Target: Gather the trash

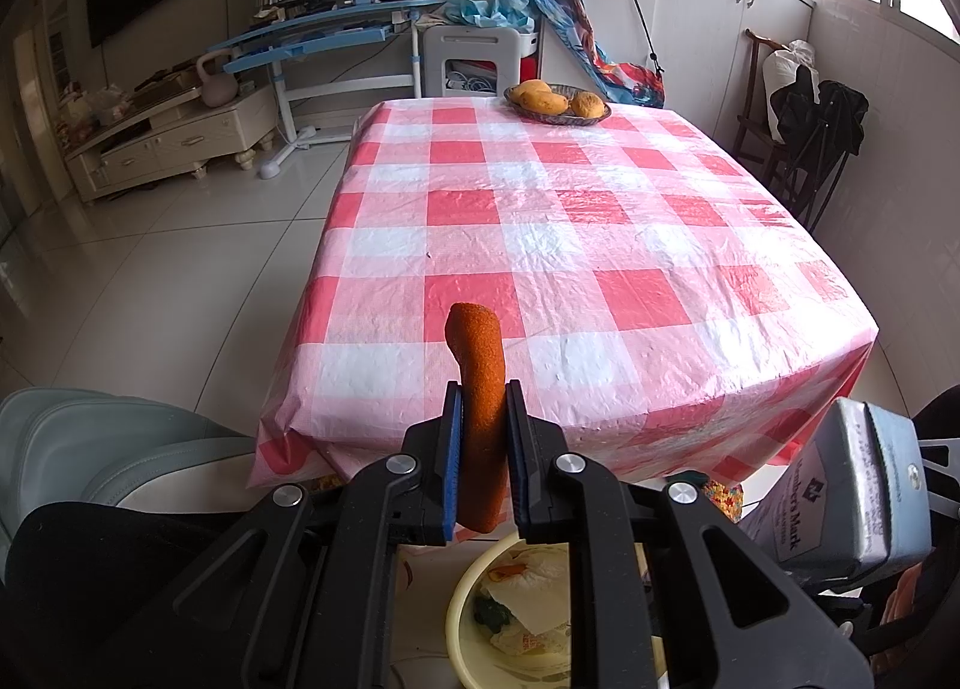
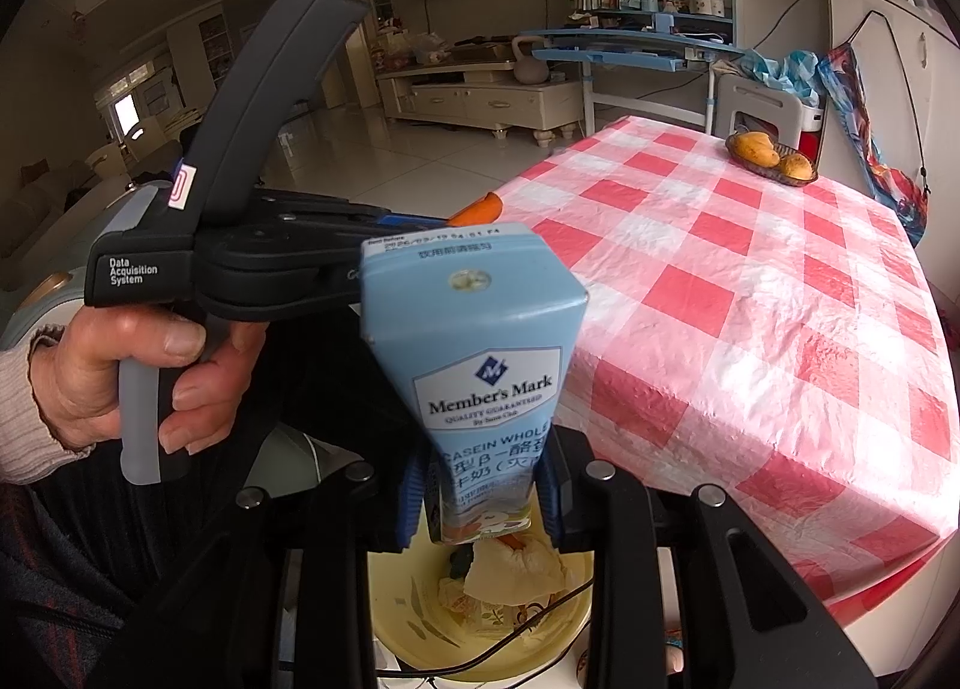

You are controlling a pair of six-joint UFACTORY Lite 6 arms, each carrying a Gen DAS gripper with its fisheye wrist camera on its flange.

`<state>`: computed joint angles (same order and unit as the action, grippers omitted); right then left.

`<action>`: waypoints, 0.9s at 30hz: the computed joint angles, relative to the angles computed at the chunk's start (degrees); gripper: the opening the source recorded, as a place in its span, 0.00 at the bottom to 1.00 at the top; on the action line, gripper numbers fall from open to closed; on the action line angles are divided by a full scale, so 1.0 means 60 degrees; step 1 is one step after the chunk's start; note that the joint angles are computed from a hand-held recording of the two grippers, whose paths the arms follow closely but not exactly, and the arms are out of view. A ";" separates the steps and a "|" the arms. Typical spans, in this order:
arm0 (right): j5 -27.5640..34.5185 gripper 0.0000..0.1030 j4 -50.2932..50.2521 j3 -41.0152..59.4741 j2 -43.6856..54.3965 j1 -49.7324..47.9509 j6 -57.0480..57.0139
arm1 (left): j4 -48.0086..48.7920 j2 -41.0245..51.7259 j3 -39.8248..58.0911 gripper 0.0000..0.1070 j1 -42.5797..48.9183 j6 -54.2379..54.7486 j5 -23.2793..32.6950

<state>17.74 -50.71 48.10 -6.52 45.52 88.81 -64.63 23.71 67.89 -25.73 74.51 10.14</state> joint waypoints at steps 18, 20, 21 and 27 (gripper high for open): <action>-0.0025 0.30 0.0298 0.0109 0.0117 -0.0026 -0.0369 | -0.0448 0.0014 -0.0111 0.13 -0.0029 0.0448 -0.0057; -0.0021 0.30 0.0242 0.0094 0.0106 -0.0023 -0.0297 | -0.0394 0.0017 -0.0107 0.13 -0.0032 0.0394 -0.0050; -0.0011 0.30 0.0191 0.0093 0.0113 -0.0018 -0.0229 | -0.0382 0.0016 -0.0111 0.13 -0.0035 0.0390 -0.0057; 0.0059 0.30 0.0145 0.0140 0.0160 0.0017 -0.0125 | -0.0640 0.0024 -0.0152 0.13 -0.0057 0.0637 -0.0089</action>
